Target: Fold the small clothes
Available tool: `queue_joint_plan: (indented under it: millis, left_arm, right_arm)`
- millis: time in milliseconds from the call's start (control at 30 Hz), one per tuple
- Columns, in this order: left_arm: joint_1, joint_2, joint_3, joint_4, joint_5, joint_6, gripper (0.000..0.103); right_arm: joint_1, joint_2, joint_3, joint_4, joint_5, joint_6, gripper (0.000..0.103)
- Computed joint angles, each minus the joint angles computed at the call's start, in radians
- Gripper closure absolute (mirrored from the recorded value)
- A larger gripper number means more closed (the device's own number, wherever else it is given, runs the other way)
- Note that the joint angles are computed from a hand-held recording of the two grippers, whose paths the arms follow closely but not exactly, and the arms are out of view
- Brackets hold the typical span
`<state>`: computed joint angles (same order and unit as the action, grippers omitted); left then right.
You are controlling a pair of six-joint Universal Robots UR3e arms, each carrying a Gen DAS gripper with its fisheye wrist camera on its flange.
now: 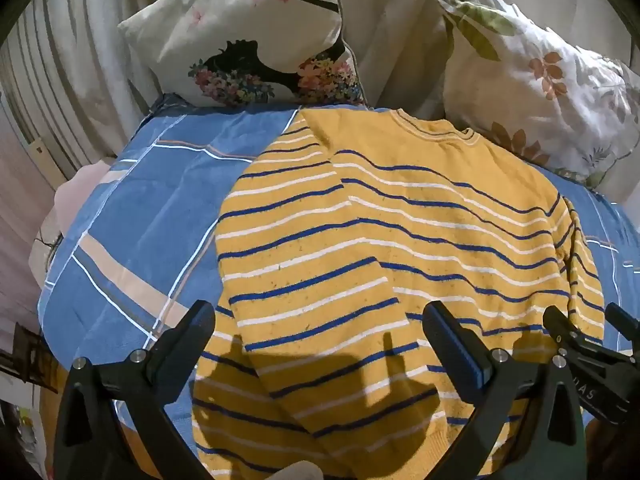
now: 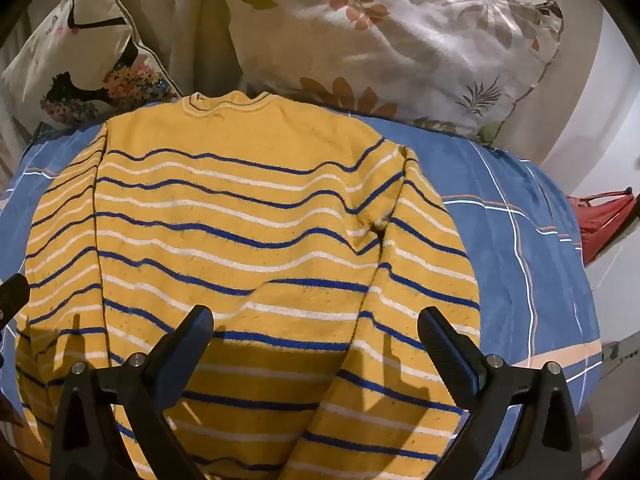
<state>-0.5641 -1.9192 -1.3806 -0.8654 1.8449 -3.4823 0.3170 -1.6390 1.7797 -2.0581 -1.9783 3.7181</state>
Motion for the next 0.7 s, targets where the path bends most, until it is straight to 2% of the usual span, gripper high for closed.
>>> queue_joint_plan:
  millis: [67,100,133,367,700]
  left_arm:
    - [-0.008,-0.001,0.004,-0.006,0.002,-0.001,0.000]
    - [0.023,0.015,-0.012,-0.010,-0.048,0.001,0.000]
    - [0.026,0.024,-0.042,0.022,-0.051,-0.004,0.000]
    - [0.024,0.025,-0.045,0.005,-0.036,-0.002,0.000]
    - [0.015,0.030,-0.051,-0.013,-0.024,-0.010,0.000]
  right_arm:
    - [0.002,0.002,-0.002,0.001,-0.001,0.002,0.000]
    - [0.004,0.004,-0.004,0.002,-0.002,0.004,0.000]
    - [0.006,0.006,-0.006,0.003,-0.005,0.006,0.000]
    - [0.044,0.031,-0.015,0.006,-0.018,0.044,0.000]
    - [0.004,-0.010,0.017,0.012,0.008,0.017,0.000]
